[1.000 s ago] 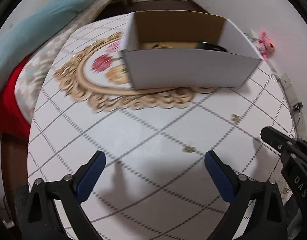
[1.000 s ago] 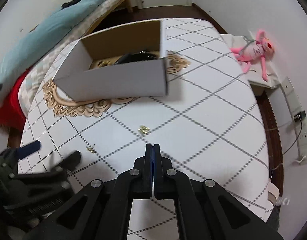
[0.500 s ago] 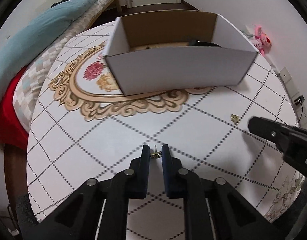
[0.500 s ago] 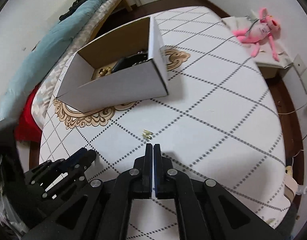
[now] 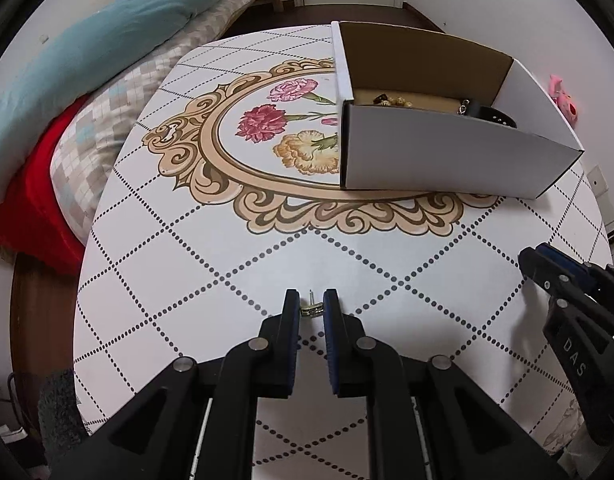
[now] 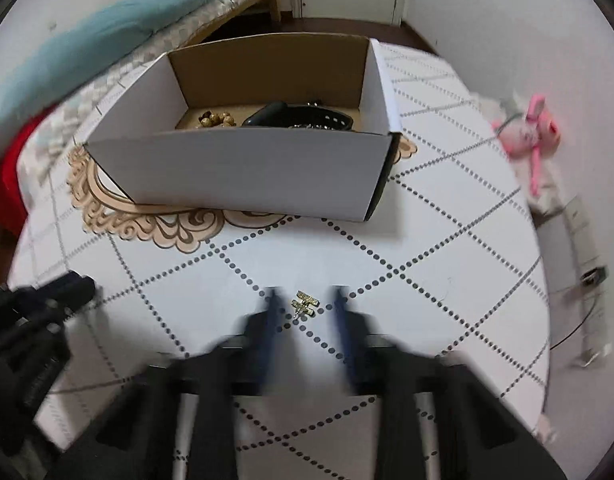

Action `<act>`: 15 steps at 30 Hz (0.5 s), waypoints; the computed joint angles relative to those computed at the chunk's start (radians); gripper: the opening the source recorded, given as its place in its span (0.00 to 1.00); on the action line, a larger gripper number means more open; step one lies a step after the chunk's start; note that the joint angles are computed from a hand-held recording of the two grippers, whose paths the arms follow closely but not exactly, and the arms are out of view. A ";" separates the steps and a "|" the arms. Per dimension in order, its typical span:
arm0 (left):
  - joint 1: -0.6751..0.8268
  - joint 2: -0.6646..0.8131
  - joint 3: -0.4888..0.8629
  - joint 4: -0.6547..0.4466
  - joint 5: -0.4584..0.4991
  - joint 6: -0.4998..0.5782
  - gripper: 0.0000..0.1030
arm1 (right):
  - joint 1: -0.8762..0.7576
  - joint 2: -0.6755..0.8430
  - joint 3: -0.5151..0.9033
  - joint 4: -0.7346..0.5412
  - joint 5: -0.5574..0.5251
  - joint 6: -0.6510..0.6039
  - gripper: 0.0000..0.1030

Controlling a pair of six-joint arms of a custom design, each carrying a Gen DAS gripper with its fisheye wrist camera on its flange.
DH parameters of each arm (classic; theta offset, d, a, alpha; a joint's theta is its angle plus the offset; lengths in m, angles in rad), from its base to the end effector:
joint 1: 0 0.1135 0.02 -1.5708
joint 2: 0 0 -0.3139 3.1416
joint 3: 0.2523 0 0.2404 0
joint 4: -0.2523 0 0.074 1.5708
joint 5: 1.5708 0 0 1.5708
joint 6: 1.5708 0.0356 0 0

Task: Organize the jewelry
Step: 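Pick up a gold earring with the left tool while the right tool picks up the other earring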

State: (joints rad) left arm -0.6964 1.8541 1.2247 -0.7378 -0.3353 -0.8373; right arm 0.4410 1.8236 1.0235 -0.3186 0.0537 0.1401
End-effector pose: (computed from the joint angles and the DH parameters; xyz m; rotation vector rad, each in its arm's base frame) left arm 0.2783 -0.2175 0.2210 -0.2419 2.7505 0.1408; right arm 0.3188 0.1483 0.1937 -0.3869 2.6634 0.1081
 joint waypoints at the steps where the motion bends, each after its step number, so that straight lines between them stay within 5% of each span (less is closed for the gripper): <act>1: 0.000 0.001 0.000 0.002 0.003 0.000 0.09 | 0.003 0.001 0.003 -0.001 0.001 0.000 0.13; 10: -0.013 -0.041 0.053 -0.014 0.032 0.016 0.09 | -0.082 -0.081 -0.021 -0.004 -0.126 0.037 0.13; 15: 0.021 -0.049 0.219 -0.048 0.087 0.086 0.09 | -0.176 -0.167 0.087 -0.111 -0.260 0.058 0.13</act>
